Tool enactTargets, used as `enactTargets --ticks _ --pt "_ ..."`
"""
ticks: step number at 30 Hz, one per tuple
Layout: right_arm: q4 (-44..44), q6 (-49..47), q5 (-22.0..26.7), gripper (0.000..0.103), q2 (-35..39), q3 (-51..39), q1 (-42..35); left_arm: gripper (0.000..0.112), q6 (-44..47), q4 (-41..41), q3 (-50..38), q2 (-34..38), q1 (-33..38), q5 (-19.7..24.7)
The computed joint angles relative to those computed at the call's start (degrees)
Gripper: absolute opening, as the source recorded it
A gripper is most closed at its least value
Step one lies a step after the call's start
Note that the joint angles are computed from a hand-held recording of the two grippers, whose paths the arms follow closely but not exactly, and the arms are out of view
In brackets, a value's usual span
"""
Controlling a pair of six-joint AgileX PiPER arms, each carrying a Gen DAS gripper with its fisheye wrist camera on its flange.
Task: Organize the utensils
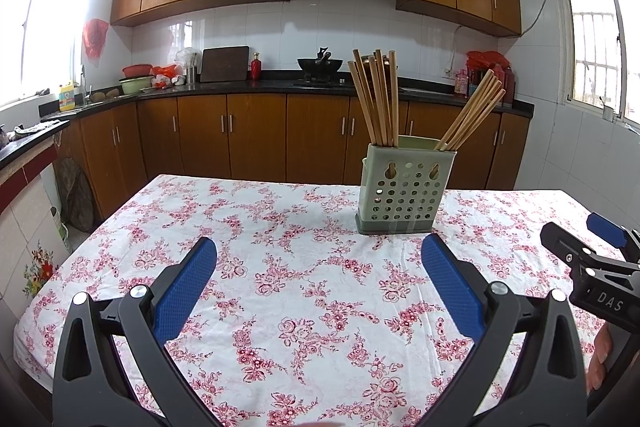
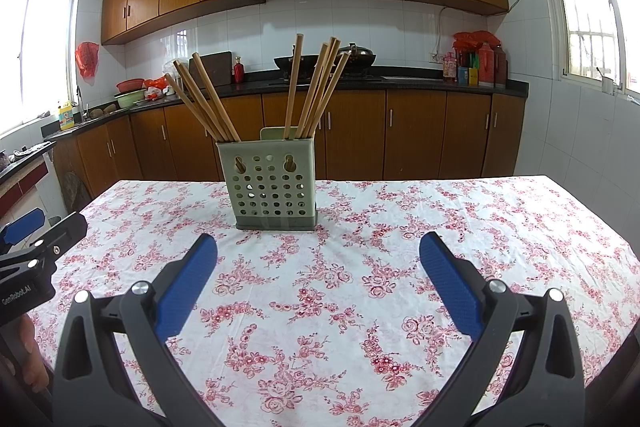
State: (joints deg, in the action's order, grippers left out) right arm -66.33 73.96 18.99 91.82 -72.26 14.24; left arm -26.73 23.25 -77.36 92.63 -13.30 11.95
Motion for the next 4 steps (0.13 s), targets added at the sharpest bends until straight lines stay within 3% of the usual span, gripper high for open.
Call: enactTargets --ticks 4 --pt "0.4 -0.4 -0.1 0.099 -0.1 0.0 -0.1 0.101 2.4 -2.6 -0.2 0.1 0.4 0.2"
